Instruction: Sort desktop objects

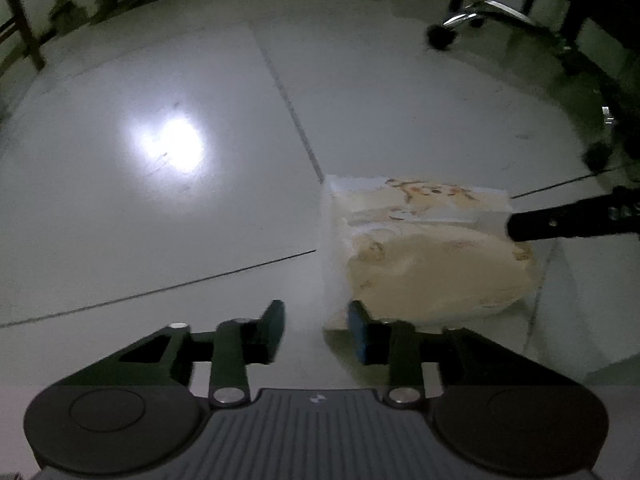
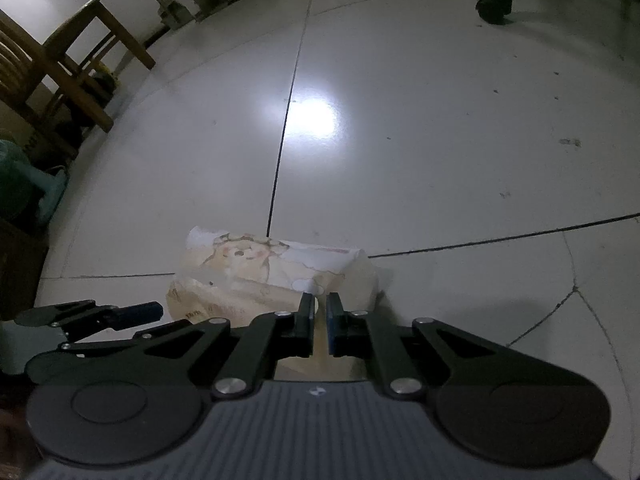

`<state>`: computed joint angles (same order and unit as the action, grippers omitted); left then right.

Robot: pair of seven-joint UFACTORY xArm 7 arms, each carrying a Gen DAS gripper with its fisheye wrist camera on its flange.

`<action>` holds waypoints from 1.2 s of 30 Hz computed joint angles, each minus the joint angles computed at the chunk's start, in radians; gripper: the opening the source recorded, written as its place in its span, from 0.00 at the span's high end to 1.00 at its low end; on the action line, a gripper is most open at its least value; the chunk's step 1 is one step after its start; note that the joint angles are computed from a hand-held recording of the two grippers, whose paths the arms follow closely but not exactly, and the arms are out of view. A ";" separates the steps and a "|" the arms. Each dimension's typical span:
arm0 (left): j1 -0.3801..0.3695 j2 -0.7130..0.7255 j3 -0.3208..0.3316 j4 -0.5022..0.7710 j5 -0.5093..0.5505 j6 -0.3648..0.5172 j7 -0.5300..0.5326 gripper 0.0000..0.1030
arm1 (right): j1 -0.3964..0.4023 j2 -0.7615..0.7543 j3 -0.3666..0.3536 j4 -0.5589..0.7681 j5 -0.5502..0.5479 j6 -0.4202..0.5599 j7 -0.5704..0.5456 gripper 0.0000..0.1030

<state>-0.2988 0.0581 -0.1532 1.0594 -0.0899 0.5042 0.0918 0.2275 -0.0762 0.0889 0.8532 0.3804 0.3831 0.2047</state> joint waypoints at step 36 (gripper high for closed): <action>-0.023 0.276 -0.004 0.429 -0.042 0.286 -0.158 0.91 | 0.018 -0.010 -0.001 -0.017 0.050 -0.011 -0.122 0.93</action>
